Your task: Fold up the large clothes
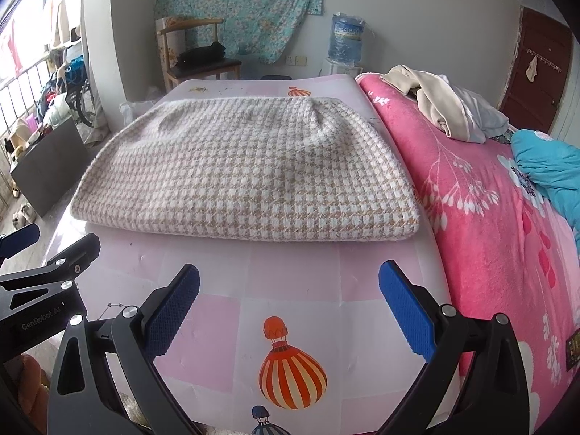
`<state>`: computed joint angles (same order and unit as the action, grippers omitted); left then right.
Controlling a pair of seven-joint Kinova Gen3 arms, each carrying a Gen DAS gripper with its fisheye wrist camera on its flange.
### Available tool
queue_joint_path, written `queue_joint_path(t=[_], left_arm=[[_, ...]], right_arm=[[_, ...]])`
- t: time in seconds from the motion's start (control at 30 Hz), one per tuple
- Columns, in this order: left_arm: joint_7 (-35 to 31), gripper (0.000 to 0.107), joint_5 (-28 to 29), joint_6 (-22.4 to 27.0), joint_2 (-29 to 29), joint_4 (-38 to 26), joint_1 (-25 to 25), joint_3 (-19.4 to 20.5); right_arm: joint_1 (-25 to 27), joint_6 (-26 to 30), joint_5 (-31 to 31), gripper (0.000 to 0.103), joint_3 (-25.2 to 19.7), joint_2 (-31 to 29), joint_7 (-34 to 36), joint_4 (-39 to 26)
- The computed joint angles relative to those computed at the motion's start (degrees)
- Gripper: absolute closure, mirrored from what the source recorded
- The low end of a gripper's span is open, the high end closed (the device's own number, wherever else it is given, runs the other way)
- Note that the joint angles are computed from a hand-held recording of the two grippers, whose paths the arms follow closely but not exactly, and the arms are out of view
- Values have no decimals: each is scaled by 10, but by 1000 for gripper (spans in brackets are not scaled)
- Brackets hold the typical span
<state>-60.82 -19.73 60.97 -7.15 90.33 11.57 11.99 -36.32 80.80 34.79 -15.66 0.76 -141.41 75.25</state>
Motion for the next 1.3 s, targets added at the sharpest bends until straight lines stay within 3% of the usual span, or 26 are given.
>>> queue_joint_path(t=[1.3], left_arm=[[5, 13, 5, -4, 0, 1, -3, -1]], right_arm=[[0, 4, -8, 6, 1, 1, 16, -6]])
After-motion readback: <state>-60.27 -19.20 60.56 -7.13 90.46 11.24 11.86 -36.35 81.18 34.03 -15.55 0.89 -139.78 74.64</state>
